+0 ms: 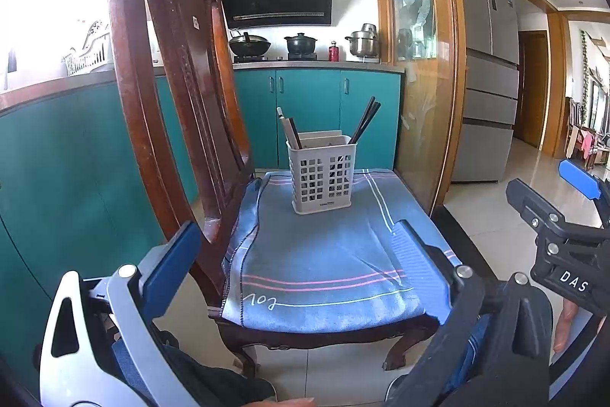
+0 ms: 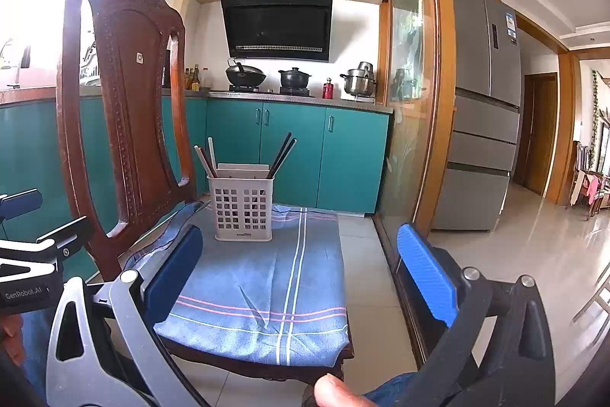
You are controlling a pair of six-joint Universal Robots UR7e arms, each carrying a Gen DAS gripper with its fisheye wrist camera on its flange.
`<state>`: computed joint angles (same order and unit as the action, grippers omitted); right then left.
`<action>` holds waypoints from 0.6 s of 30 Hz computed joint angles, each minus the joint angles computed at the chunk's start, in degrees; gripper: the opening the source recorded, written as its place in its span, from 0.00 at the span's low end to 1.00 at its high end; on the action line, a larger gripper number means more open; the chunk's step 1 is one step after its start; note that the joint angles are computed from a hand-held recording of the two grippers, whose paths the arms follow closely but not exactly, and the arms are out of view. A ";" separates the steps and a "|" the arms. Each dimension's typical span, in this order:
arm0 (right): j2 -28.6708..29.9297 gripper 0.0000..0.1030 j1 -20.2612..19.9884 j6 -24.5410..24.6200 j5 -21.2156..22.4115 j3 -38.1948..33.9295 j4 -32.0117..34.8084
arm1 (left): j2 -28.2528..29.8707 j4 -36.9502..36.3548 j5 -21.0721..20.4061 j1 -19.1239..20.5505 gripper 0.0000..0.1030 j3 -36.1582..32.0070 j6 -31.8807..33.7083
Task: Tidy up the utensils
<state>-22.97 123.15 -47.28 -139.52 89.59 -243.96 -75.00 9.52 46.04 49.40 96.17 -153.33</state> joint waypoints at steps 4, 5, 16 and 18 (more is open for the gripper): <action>0.25 0.97 0.10 0.30 -0.27 -0.42 0.08 | 0.28 0.20 0.00 -0.16 0.96 -0.12 0.12; 0.37 0.97 0.13 0.32 -0.37 -0.61 0.09 | 0.31 0.26 0.03 -0.14 0.96 -0.15 0.16; 0.79 0.97 0.31 0.48 -0.69 -1.09 -0.62 | 0.45 0.28 -0.14 -0.56 0.96 0.01 0.07; 0.81 0.97 0.33 0.33 -0.71 -1.09 -0.84 | 0.44 0.25 -0.21 -0.74 0.96 0.14 0.07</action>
<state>-22.17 123.48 -46.95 -140.23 88.49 -244.80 -74.56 9.77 45.82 48.66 96.31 -153.26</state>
